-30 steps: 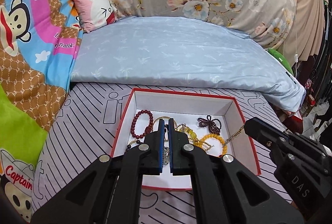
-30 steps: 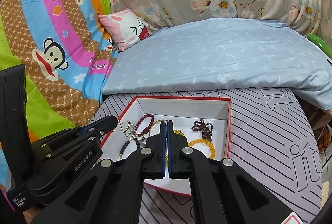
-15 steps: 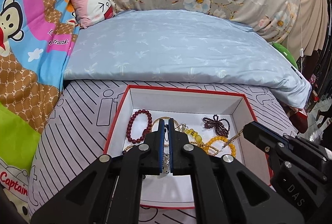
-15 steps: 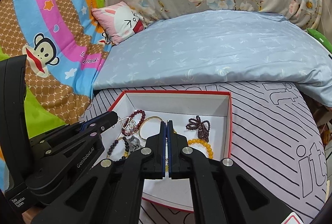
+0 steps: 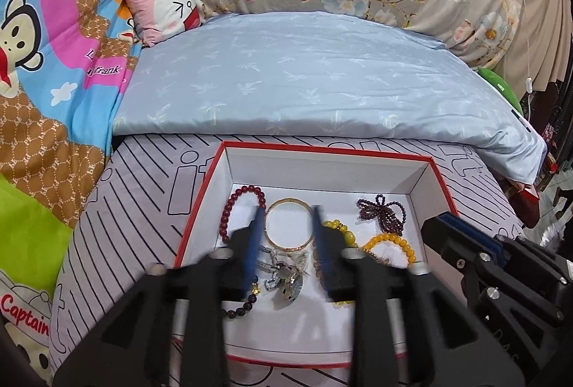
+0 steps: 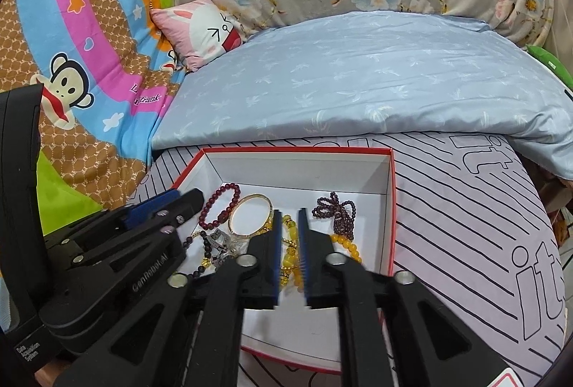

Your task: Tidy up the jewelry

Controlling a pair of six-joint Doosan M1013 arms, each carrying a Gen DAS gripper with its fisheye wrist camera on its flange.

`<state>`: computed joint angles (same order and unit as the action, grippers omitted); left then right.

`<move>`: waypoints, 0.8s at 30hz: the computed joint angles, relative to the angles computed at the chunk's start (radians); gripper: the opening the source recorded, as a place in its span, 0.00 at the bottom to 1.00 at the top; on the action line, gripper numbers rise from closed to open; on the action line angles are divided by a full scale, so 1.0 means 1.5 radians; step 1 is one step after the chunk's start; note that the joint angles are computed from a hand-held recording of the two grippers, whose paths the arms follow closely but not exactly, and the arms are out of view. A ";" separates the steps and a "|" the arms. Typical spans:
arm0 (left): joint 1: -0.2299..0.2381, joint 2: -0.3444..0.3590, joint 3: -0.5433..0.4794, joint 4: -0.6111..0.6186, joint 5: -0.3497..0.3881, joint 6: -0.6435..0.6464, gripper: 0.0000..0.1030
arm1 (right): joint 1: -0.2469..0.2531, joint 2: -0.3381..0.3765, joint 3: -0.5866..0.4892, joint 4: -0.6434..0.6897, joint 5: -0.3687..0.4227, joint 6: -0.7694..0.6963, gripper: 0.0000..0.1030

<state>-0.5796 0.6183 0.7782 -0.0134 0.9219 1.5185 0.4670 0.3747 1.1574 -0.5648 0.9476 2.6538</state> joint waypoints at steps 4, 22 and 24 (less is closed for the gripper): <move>-0.002 -0.007 0.009 0.014 -0.008 -0.012 0.48 | 0.006 -0.003 0.003 -0.023 0.010 0.021 0.32; -0.011 -0.093 0.136 0.085 -0.054 -0.075 0.61 | 0.063 -0.038 0.044 -0.115 0.084 0.109 0.60; -0.013 -0.103 0.151 0.100 -0.057 -0.085 0.62 | 0.067 -0.040 0.048 -0.116 0.088 0.114 0.60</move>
